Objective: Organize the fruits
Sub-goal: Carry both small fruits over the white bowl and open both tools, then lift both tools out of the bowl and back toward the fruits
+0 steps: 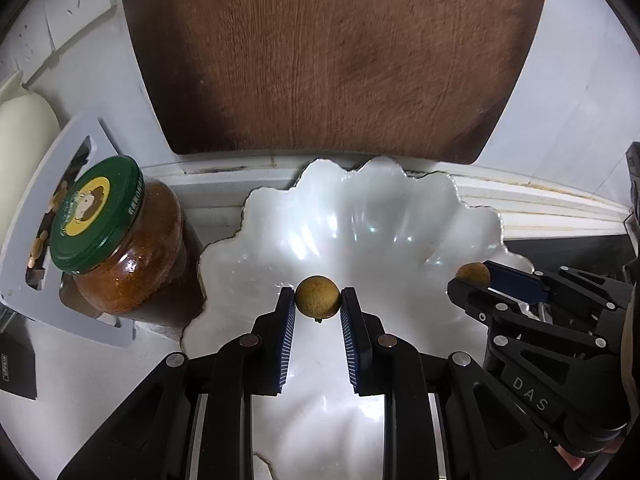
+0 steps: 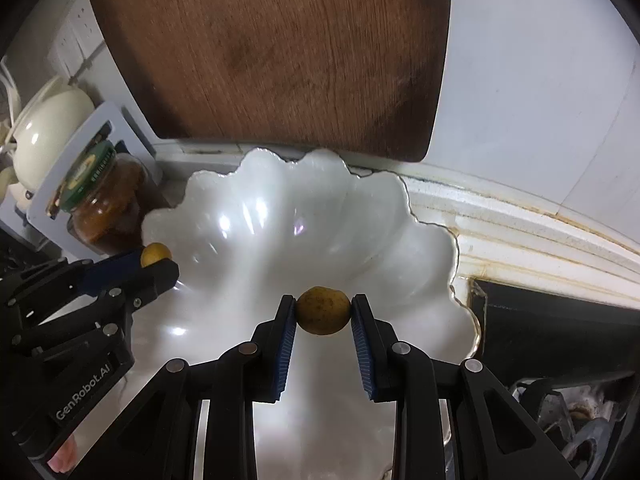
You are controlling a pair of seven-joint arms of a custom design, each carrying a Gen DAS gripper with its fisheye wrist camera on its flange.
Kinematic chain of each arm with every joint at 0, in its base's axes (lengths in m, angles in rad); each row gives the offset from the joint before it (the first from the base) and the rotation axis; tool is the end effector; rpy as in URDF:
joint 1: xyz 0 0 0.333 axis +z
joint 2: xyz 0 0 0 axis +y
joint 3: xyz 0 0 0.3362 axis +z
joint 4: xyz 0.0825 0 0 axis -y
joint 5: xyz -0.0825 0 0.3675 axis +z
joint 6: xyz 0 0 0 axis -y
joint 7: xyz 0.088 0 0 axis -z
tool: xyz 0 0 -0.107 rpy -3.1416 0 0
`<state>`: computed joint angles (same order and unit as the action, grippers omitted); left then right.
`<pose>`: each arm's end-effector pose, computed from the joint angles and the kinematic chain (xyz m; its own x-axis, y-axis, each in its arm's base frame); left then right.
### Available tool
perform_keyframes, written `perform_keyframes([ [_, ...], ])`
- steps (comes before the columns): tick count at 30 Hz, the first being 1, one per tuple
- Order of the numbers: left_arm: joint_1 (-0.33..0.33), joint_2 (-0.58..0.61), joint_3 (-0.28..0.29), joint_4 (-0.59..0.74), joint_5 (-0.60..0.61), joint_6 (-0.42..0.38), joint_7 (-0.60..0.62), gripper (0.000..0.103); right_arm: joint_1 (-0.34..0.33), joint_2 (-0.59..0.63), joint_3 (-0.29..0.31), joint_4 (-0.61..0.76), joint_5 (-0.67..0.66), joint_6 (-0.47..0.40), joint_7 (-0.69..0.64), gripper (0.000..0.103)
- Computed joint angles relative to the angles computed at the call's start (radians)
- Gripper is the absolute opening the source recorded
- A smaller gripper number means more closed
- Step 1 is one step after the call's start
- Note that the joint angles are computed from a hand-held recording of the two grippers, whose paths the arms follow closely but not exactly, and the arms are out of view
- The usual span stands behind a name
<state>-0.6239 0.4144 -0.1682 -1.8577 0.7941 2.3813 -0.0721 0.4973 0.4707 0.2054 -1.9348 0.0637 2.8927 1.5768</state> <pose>0.4655 -0.4479 0.3418 0.3043 -0.9524 0.0188 -0.8227 -0.2727 -0.4987 0.5163 0.4138 0.3301 0.5821 -0.8013 -0.1381 -0.7522 -0.4662 -0.4658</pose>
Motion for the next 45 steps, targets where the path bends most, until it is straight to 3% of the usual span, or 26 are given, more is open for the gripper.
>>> perform_keyframes([
  [5,0.001,0.022,0.002,0.015,-0.021,-0.005,0.011,0.026,0.009,0.016,-0.014,0.018,-0.010,-0.023,0.015,0.030],
  [9,-0.008,0.015,0.006,0.006,-0.016,-0.005,-0.001,0.042,0.014,0.021,-0.020,0.030,-0.017,-0.049,0.023,0.035],
  [13,-0.016,0.002,0.001,-0.003,-0.011,-0.022,-0.015,0.047,0.034,0.007,-0.043,0.010,-0.043,-0.029,0.050,0.037],
  [16,-0.022,-0.019,-0.001,-0.024,0.009,-0.022,-0.046,0.057,0.052,-0.020,-0.064,-0.023,-0.073,-0.001,0.077,0.037],
  [20,-0.042,-0.039,-0.017,-0.026,0.041,-0.093,-0.066,0.064,0.094,-0.070,-0.118,-0.086,-0.148,0.058,0.138,0.037],
  [23,-0.055,-0.055,-0.033,-0.026,0.063,-0.146,-0.075,0.064,0.138,-0.112,-0.172,-0.138,-0.222,0.110,0.203,0.037],
  [29,-0.087,-0.088,-0.066,-0.025,0.107,-0.255,-0.119,0.070,0.108,-0.186,-0.143,-0.229,-0.252,0.169,0.229,0.037],
  [31,-0.095,-0.105,-0.079,-0.033,0.126,-0.278,-0.140,0.072,0.124,-0.213,-0.164,-0.264,-0.277,0.194,0.255,0.037],
  [34,-0.113,-0.128,-0.098,-0.039,0.155,-0.340,-0.172,0.074,0.127,-0.254,-0.167,-0.314,-0.296,0.231,0.281,0.048],
  [35,-0.115,-0.135,-0.104,-0.043,0.162,-0.352,-0.182,0.077,0.143,-0.269,-0.188,-0.332,-0.315,0.247,0.298,0.048],
  [37,-0.121,-0.154,-0.118,-0.053,0.175,-0.374,-0.209,0.078,0.243,-0.299,-0.305,-0.362,-0.421,0.274,0.393,0.048],
  [40,-0.127,-0.180,-0.140,-0.066,0.191,-0.397,-0.242,0.078,0.342,-0.345,-0.433,-0.402,-0.582,0.310,0.528,0.048],
  [43,-0.143,-0.189,-0.161,-0.061,0.216,-0.429,-0.264,0.081,0.504,-0.394,-0.646,-0.412,-0.940,0.330,0.833,0.050],
  [45,-0.159,-0.191,-0.174,-0.055,0.232,-0.459,-0.272,0.082,0.543,-0.421,-0.708,-0.394,-1.215,0.323,1.078,0.054],
])
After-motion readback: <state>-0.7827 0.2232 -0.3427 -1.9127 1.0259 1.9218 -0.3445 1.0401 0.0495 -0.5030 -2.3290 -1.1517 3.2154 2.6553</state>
